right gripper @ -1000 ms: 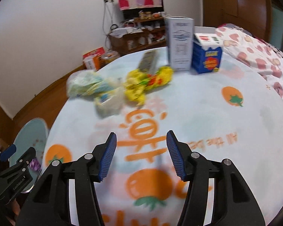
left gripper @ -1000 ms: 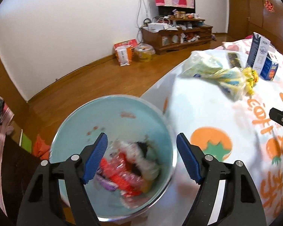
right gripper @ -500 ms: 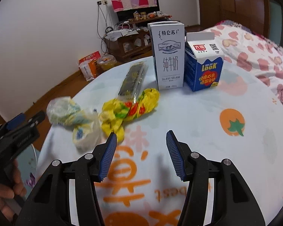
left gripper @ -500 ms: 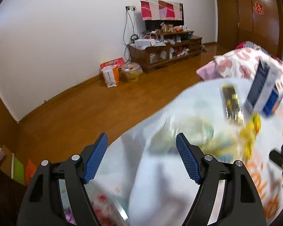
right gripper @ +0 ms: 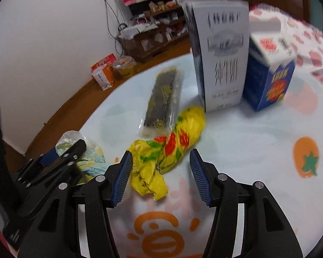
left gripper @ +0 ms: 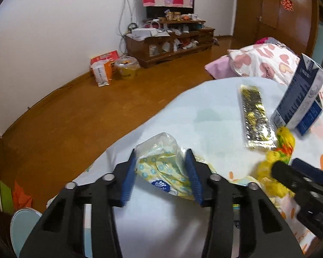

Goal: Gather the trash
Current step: 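Grasp the clear tissue-pack wrapper with the left gripper while the right gripper grasps the yellow wrapper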

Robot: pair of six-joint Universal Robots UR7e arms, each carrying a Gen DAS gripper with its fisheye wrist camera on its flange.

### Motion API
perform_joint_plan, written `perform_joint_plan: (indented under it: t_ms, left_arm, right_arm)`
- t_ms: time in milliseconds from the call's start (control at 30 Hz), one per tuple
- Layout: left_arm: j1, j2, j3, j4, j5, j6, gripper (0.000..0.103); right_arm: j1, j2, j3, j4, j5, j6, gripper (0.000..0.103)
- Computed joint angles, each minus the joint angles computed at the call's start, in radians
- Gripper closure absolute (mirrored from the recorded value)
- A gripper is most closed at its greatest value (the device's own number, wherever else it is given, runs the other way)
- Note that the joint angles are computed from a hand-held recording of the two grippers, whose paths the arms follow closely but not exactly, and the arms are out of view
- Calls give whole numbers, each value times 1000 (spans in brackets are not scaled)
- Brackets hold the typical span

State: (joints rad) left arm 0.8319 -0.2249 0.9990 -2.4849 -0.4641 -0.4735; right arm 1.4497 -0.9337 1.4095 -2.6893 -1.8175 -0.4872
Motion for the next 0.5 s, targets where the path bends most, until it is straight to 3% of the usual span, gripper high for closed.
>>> perform_joint_plan:
  t_ms: [167,367,500]
  left_arm:
    - [-17,0,29,-56,4,65,72]
    - [-64,-34,128,-145,25,80,72]
    - [-94,-70,194,-128,33,16,72]
  right_arm:
    - [-13,-14,-2,57,53,-16,73]
    - [-28,-97,85,24,88,-34,83]
    - [-44,-174,167,-29,107,-69,84]
